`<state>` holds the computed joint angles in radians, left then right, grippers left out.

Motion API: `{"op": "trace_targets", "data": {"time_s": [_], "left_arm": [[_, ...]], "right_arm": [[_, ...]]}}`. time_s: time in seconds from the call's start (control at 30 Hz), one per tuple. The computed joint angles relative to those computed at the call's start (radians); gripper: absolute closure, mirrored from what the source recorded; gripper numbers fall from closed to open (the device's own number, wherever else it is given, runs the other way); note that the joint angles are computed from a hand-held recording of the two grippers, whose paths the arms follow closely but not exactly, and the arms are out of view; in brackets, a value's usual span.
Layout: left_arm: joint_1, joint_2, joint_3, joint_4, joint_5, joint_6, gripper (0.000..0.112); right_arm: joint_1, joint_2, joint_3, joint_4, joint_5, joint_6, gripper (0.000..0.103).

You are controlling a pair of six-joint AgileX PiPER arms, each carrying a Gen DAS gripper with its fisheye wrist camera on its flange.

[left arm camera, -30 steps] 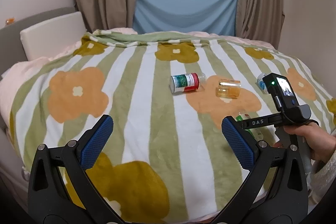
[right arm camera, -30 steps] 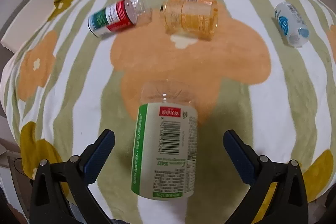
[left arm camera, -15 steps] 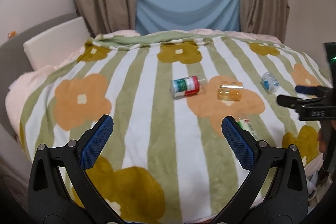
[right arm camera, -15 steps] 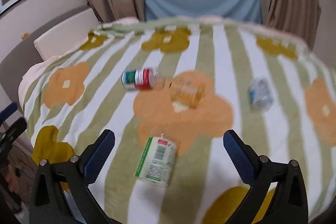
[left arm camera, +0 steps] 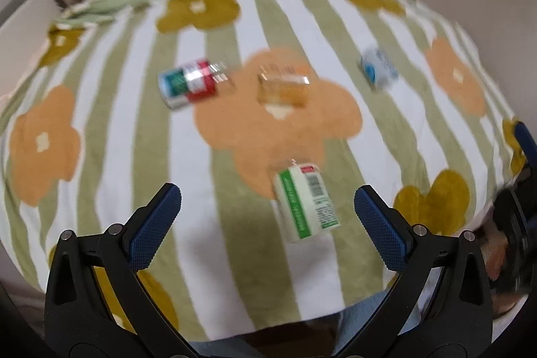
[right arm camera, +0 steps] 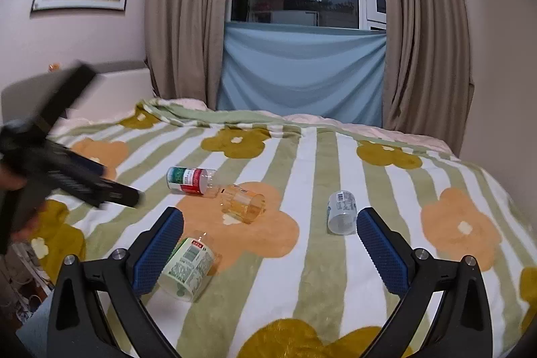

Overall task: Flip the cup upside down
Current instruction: 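Move the left gripper over the lying bottle and close on it, then lift the bottle with the left gripper and rotate it onto its end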

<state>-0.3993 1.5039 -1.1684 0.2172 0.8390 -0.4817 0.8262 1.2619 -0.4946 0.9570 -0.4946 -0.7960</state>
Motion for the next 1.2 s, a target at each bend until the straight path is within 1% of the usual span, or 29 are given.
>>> {"op": "trace_targets", "data": {"time_s": [0.1,0.13,0.17,0.2,0.27,0.37,0.47,0.63,0.7,0.8,0.83,0.87,0.93,1.03,1.1,1.13,1.2], "left_arm": [[-0.017,0.186,-0.164,-0.03,0.111,0.019,0.009],[-0.016,0.223,-0.198,-0.043,0.135,0.032,0.009],[-0.009,0.274,-0.239,-0.072,0.161,0.057,0.009],[0.002,0.328,-0.281,-0.102,0.189,0.073,0.009],[0.024,0.402,-0.334,-0.156,0.226,0.08,0.01],[0.061,0.489,-0.378,-0.254,0.246,0.085,0.01],[0.082,0.531,-0.394,-0.291,0.252,0.081,0.011],[0.09,0.569,-0.401,-0.291,0.254,0.08,0.025],[0.095,0.576,-0.389,-0.303,0.248,0.087,0.034],[0.105,0.579,-0.357,-0.337,0.226,0.109,0.04],[0.108,0.581,-0.348,-0.348,0.217,0.116,0.044],[0.115,0.577,-0.328,-0.371,0.197,0.128,0.052],[0.128,0.56,-0.283,-0.4,0.152,0.14,0.052],[0.134,0.514,-0.215,-0.402,0.093,0.162,0.052],[0.13,0.456,-0.15,-0.394,0.029,0.179,0.052],[0.123,0.42,-0.112,-0.378,-0.016,0.182,0.052],[0.106,0.327,-0.026,-0.317,-0.143,0.168,0.052]], "right_arm": [[-0.075,-0.011,0.081,-0.291,0.005,0.281,0.0],[-0.098,-0.003,0.104,-0.368,-0.011,0.359,0.0],[-0.114,0.002,0.121,-0.414,-0.02,0.405,0.0],[-0.148,0.02,0.137,-0.499,-0.032,0.491,0.0],[-0.22,0.055,0.162,-0.688,-0.06,0.676,0.0],[-0.337,0.116,0.19,-0.959,-0.125,0.93,0.0],[-0.397,0.162,0.204,-1.075,-0.174,1.014,0.0],[-0.447,0.224,0.21,-1.155,-0.232,1.048,0.0],[-0.469,0.249,0.2,-1.201,-0.244,1.083,0.0],[-0.473,0.269,0.184,-1.234,-0.241,1.11,0.0],[-0.466,0.271,0.184,-1.228,-0.239,1.105,0.0],[-0.461,0.275,0.18,-1.225,-0.236,1.101,0.0],[-0.457,0.278,0.173,-1.231,-0.227,1.097,0.0],[-0.444,0.273,0.162,-1.231,-0.197,1.097,0.0],[-0.437,0.264,0.158,-1.243,-0.178,1.108,0.0],[-0.434,0.261,0.158,-1.244,-0.171,1.108,0.0],[-0.413,0.248,0.158,-1.234,-0.15,1.095,0.0]]}}
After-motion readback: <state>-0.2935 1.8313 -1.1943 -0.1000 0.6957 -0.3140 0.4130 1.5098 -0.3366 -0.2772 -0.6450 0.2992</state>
